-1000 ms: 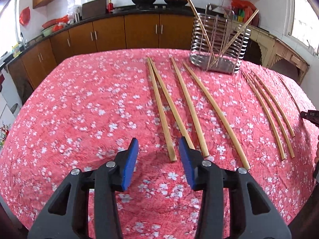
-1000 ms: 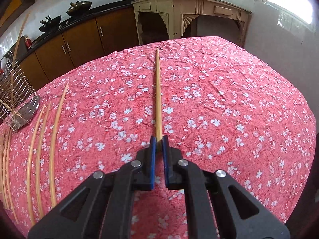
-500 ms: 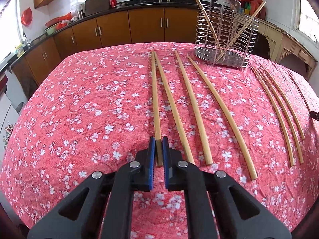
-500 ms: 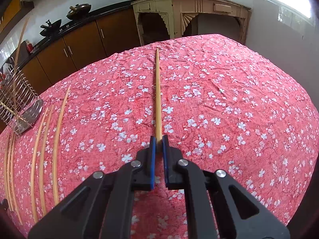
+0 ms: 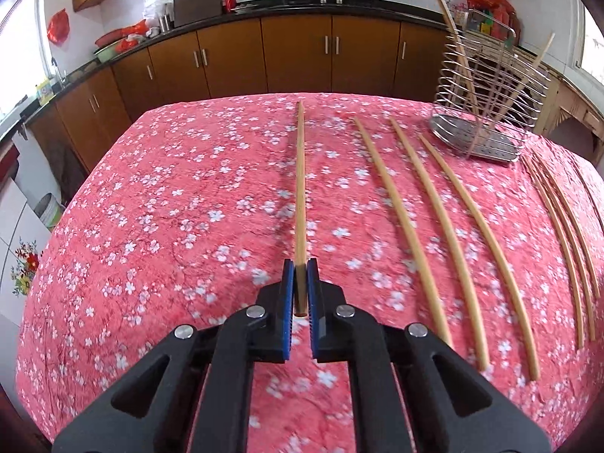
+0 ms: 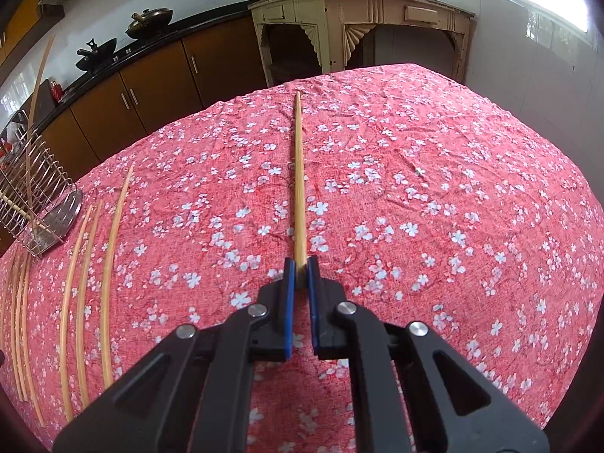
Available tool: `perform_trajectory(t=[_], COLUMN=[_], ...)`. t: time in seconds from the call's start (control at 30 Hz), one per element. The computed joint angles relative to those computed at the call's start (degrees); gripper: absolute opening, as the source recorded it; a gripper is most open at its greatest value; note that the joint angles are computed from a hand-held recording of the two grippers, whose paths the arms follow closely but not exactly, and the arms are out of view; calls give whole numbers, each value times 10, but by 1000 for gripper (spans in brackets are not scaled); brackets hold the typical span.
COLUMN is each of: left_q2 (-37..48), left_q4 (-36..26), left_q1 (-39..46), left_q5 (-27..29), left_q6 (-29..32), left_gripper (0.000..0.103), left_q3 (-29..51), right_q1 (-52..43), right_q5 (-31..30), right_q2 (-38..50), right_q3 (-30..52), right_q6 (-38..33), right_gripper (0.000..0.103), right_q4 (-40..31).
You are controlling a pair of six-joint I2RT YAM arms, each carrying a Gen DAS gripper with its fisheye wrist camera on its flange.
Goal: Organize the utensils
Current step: 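Close the right tool on a chopstick while the left tool grasps another chopstick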
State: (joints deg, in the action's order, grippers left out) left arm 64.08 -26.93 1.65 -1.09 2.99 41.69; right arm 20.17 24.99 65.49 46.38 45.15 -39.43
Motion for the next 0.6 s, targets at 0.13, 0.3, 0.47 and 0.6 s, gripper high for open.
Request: perform_trajectory(t=[0.13,0.3,0.47,0.6], left_q2=[16,18,23,23], left_q4=[-5,-8,-4,-3], left_q1=[12,10,8,8], left_q5=[16,15,13,16], left_q6=[-9,-7,-8,-11], left_gripper=[7,7,7,7], left_q3=[10,10,12,11], right_q1=[2,5,2,-1], right_q5=[2,2,1,-1], right_q2=[2,3,1,-1], right_q3=[1,2,1,-1], right_q6=[2,5,1,-1], right_gripper=[8,8,8,8], right_q4=[-1,0,-1,1])
